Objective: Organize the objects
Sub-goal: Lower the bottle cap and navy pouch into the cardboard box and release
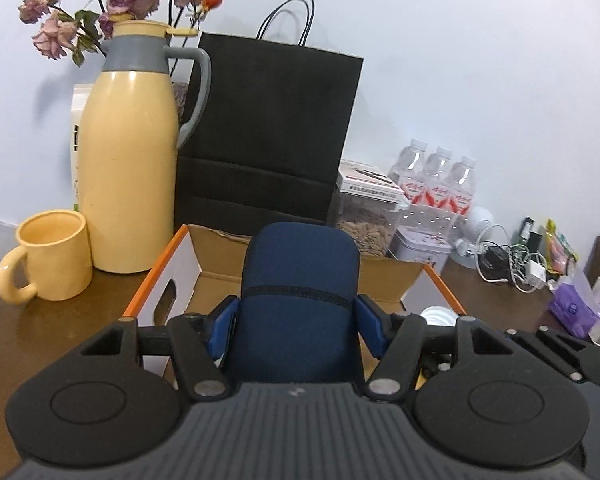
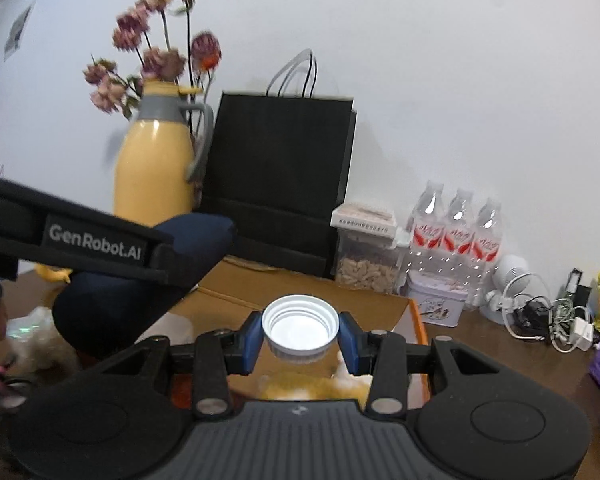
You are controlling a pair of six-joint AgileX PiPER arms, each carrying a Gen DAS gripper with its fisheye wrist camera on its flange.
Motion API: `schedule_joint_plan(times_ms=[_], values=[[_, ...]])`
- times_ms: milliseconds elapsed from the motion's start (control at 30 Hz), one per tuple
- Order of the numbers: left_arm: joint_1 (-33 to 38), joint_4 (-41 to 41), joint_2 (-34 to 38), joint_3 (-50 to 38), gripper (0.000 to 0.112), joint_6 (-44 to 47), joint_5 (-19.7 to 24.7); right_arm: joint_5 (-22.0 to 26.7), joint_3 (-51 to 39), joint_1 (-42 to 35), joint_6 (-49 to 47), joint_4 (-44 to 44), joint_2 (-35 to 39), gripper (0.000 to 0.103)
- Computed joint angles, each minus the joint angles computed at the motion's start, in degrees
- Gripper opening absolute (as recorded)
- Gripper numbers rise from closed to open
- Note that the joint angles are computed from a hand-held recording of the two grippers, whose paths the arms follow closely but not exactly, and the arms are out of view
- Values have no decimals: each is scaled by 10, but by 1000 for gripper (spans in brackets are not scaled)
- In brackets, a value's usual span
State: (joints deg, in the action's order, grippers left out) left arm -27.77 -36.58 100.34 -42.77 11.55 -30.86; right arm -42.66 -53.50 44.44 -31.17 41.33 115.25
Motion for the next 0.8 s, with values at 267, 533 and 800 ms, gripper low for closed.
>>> schedule_joint_plan(times_ms=[267, 533, 800], values=[[33, -50, 106, -139, 63, 61, 80, 117, -126, -67, -34, -17, 66, 39], [32, -106, 144, -186, 64, 136, 115, 187, -178, -93, -68, 0, 93, 39], [6, -120, 137, -153, 103, 165, 35, 195, -187, -89, -139, 80, 97, 62]])
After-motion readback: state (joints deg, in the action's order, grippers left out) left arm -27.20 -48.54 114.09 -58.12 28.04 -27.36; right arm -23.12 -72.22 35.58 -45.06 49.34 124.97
